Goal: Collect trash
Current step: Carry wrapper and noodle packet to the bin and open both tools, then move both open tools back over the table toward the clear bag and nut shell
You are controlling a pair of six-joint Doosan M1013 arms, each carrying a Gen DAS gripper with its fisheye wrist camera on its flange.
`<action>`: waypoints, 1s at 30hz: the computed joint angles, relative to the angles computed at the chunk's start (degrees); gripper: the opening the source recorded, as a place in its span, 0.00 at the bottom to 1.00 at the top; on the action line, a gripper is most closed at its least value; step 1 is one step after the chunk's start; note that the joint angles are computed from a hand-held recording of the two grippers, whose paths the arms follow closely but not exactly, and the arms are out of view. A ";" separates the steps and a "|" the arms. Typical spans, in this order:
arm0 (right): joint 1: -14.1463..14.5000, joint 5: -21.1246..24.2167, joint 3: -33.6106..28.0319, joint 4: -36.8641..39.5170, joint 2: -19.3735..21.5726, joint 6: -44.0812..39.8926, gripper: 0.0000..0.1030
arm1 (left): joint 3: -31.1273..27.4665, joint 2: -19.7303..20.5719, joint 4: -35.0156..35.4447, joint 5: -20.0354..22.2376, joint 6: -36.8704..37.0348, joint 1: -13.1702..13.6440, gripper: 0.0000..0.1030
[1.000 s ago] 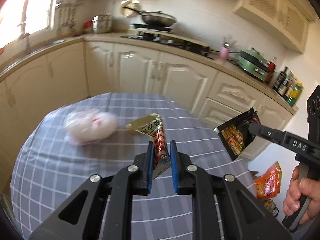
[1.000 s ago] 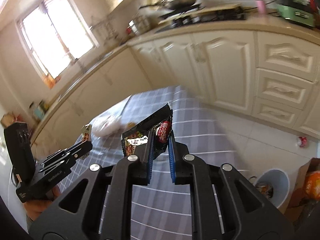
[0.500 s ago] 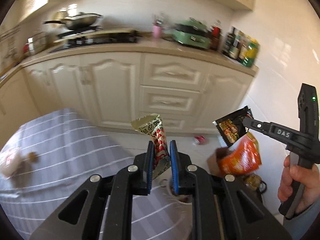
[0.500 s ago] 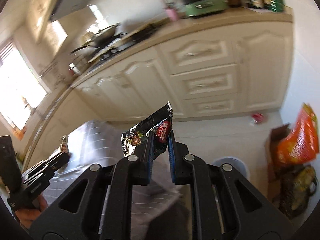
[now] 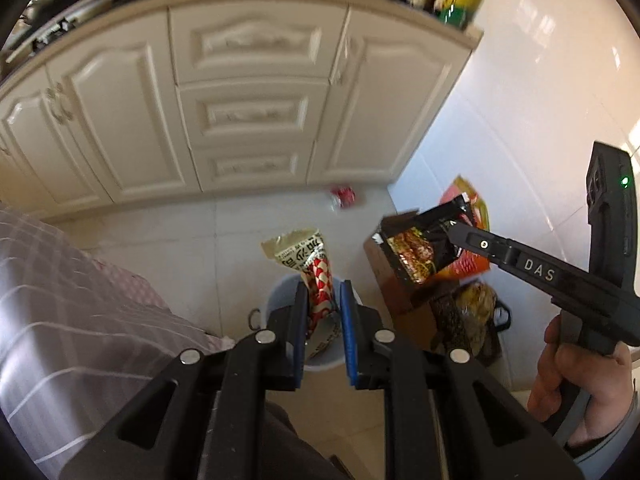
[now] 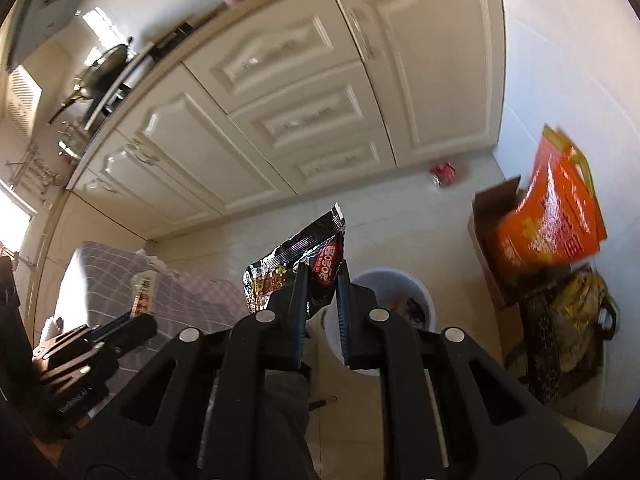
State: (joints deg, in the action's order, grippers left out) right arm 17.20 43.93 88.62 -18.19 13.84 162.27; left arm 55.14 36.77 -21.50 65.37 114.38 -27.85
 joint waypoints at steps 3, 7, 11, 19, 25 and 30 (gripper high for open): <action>-1.07 -0.51 0.23 3.25 0.92 -2.01 0.14 | -2.69 2.45 0.49 2.55 -0.65 -0.88 0.15; -3.03 -2.15 0.90 10.27 2.51 -5.69 0.17 | -8.10 6.47 1.22 8.13 -2.70 -1.51 0.31; -3.86 -3.82 2.35 12.84 2.80 -4.74 0.85 | -9.51 7.54 3.04 8.69 -5.53 -1.30 0.80; -3.05 -2.31 2.65 9.58 2.32 -0.26 0.94 | -7.70 5.72 5.36 5.17 -6.93 -0.85 0.87; -2.01 -0.56 1.47 5.90 1.82 2.08 0.94 | -4.38 2.83 4.92 1.27 -6.08 -0.39 0.88; -0.89 0.67 -0.42 2.80 1.48 3.33 0.94 | -2.10 0.27 3.59 -1.38 -4.89 0.41 0.88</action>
